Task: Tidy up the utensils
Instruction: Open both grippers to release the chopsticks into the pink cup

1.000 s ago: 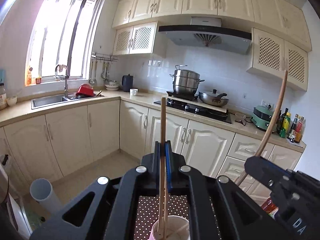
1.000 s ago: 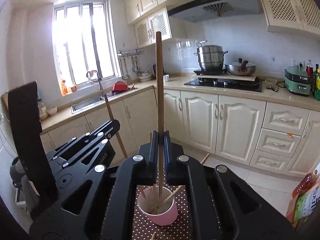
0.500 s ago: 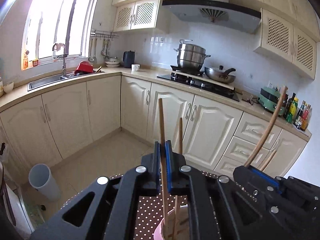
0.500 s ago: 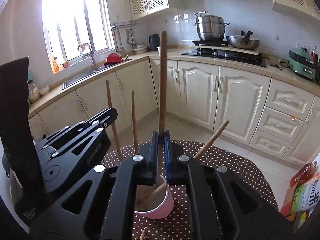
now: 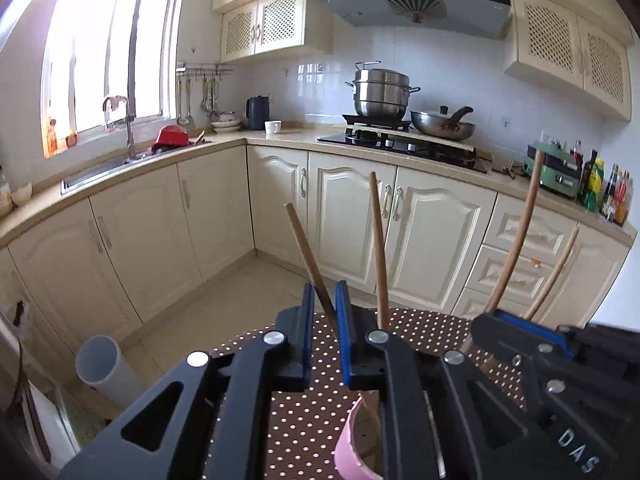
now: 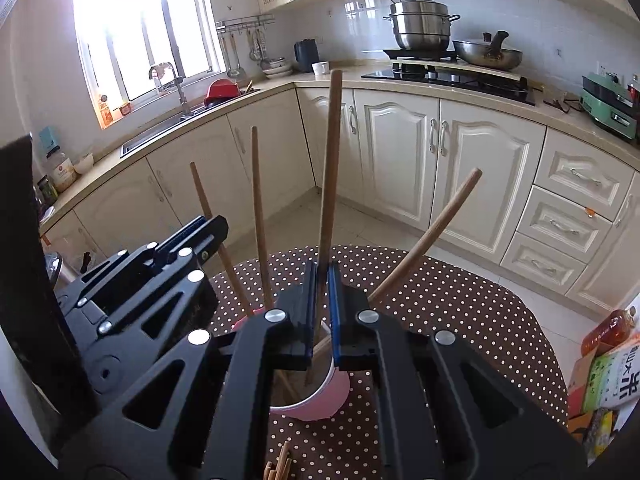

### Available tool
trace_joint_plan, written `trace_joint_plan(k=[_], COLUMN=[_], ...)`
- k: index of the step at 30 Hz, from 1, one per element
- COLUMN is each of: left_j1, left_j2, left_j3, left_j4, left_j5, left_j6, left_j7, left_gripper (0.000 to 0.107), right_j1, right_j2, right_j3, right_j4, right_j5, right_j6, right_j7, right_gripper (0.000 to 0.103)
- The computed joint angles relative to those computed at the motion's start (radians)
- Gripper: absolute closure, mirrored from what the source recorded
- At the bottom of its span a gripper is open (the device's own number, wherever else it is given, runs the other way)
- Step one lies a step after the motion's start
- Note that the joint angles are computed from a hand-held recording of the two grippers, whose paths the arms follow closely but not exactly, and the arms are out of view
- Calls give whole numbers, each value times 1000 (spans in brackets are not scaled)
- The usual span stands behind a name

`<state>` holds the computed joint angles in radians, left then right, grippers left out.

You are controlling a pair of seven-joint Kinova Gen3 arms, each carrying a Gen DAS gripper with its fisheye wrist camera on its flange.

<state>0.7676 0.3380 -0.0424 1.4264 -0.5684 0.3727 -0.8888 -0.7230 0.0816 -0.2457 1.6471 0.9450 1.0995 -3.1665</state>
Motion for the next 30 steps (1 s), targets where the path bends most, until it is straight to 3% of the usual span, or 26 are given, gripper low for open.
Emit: trace_joint_plan(k=[2,7,11,14,18,30], left_j1=[13,-36,1,-1,35,-42], left_j2=[-6,-31,-56,-74,-97,-163], left_j3=[-12,32,-10,-3,-31,72], left_j4=[11,35,66,80,107,163], left_j5=[-14,34,-24,-51,-158,-241], left_j6=[3,-4,-18,-17,-13,23], left_j7=[15,-28,23,40,139,224], left_gripper=[90,79,73,70,69,60], right_j1=[-1,0,-6,-9,-10,-43], right_j2=[-3,-10,-14,-18,-23,-36], right_j3=[-2,-6,-15,-19,-25,-57], right_j4=[-1,-3,-5,-5,-7,-15], right_j5=[-6,-14,-7,-10,-17,-29], right_j6=[-1,-11,0,3,7,70], right_j7=[5,3,-14,-25,-38,-61], right_gripper=[96,96,96,96,96,96])
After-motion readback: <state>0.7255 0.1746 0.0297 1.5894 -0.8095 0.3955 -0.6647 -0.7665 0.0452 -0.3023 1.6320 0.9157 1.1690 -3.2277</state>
